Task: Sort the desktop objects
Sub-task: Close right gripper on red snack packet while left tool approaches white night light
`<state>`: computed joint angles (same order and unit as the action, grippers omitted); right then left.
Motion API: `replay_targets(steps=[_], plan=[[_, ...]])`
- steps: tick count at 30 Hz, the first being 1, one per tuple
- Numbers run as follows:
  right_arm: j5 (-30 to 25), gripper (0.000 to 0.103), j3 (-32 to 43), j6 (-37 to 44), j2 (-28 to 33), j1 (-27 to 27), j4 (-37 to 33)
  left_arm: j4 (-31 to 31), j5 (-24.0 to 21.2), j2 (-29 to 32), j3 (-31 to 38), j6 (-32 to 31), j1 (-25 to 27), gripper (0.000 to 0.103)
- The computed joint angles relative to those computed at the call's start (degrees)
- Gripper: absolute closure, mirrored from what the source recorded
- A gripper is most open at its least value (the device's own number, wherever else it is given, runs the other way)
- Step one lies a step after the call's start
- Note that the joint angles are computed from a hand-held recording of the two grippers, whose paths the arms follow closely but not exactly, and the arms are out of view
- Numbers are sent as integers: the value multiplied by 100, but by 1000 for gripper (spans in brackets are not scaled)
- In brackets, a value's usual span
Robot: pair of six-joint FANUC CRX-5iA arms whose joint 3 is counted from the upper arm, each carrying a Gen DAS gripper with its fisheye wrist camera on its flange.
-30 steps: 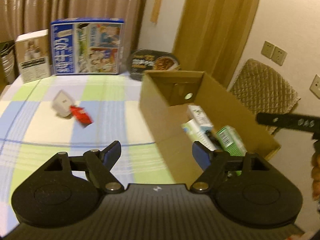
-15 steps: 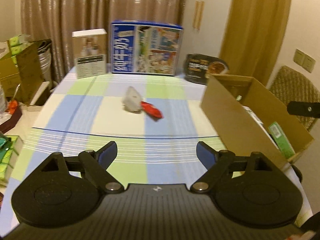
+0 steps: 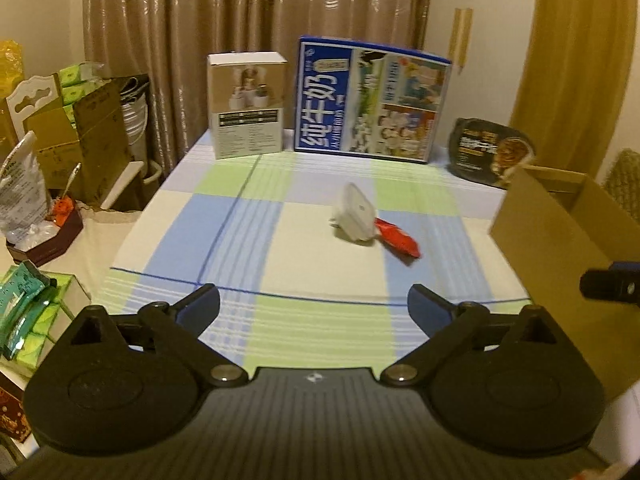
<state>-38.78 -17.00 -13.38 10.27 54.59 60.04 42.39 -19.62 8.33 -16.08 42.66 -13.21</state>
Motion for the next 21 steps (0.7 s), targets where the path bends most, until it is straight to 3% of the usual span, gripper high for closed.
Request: replay_targets(steps=[10, 15, 21], plan=[[443, 4, 472, 305, 696, -492, 12, -264, 86, 748, 586, 448, 23, 3], [728, 6, 666, 240, 1040, -776, 332, 129, 121, 1107, 853, 178, -37, 3], [1071, 20, 942, 146, 1490, -1078, 639, 535, 217, 1604, 1282, -465, -146, 3]])
